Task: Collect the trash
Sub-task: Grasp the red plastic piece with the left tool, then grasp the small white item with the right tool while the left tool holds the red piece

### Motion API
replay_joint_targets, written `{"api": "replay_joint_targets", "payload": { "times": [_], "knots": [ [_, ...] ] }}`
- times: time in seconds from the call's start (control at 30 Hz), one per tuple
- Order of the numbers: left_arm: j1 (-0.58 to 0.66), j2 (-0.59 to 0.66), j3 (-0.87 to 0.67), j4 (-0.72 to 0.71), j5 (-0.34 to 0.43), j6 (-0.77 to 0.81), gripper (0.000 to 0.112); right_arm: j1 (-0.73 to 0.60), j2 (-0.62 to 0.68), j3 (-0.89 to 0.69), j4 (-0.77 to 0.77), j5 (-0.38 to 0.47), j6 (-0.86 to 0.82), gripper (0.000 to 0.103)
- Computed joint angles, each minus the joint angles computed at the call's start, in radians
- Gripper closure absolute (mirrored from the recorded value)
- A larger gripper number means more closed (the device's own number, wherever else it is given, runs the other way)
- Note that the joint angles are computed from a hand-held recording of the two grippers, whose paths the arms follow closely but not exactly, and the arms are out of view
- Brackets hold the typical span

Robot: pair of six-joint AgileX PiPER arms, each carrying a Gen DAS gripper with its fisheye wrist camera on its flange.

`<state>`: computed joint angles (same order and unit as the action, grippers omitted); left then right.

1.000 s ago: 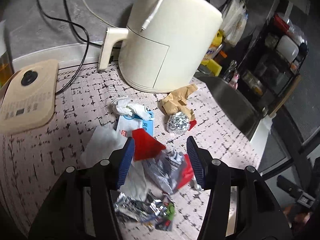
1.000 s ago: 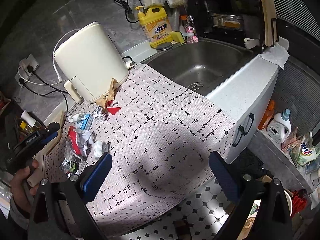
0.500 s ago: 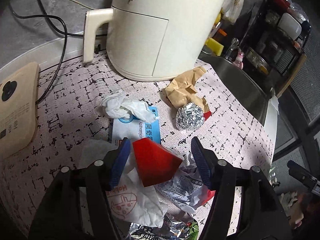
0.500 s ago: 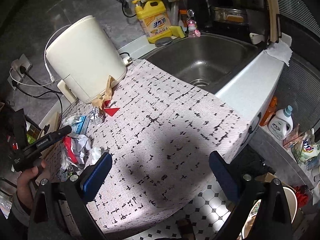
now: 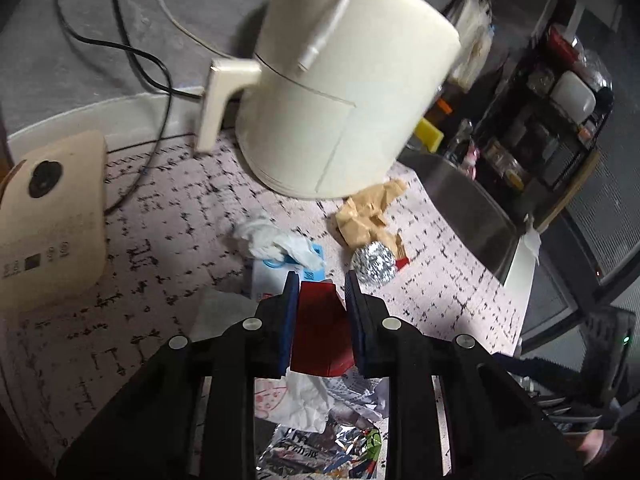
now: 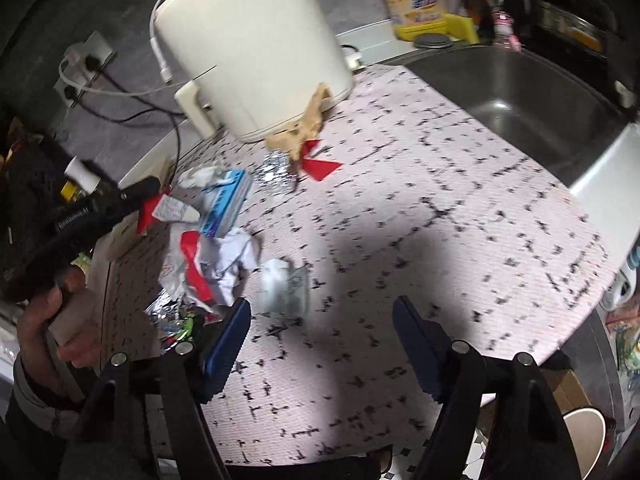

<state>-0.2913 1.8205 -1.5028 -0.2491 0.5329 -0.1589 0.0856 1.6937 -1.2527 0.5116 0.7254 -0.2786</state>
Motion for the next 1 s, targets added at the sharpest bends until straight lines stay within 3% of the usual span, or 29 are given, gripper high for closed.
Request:
{"api": "replay_joint_targets", "payload": {
  "times": [0.3, 0.37, 0.4, 0.63, 0.73, 1.0],
  "knots": [
    [0.043, -0.204, 0.234, 0.166, -0.070, -0.224, 0.089, 0.081, 0.110, -0.098, -0.009, 0.043, -0.037, 0.048],
    [0.047, -0.247, 0.289, 0.208, -0.076, -0.285, 0.089, 0.101, 0.145, -0.124, -0.042, 0.042, -0.033, 0.068],
    [0.045, -0.266, 0.311, 0.232, -0.076, -0.316, 0.089, 0.104, 0.166, -0.143, -0.052, 0.061, -0.030, 0.082],
    [-0.003, -0.394, 0.443, 0.414, -0.067, -0.547, 0.089, 0.077, 0.109, -0.101, -0.011, 0.046, -0.100, 0.083],
    [-0.069, -0.436, 0.487, 0.562, -0.048, -0.751, 0.089, 0.039, 0.051, -0.045, 0.032, 0.053, -0.158, 0.083],
    [-0.390, -0.522, 0.531, 0.942, 0.155, -1.319, 0.089, -0.123, -0.125, 0.109, 0.146, 0.153, -0.364, 0.083]
  ]
}}
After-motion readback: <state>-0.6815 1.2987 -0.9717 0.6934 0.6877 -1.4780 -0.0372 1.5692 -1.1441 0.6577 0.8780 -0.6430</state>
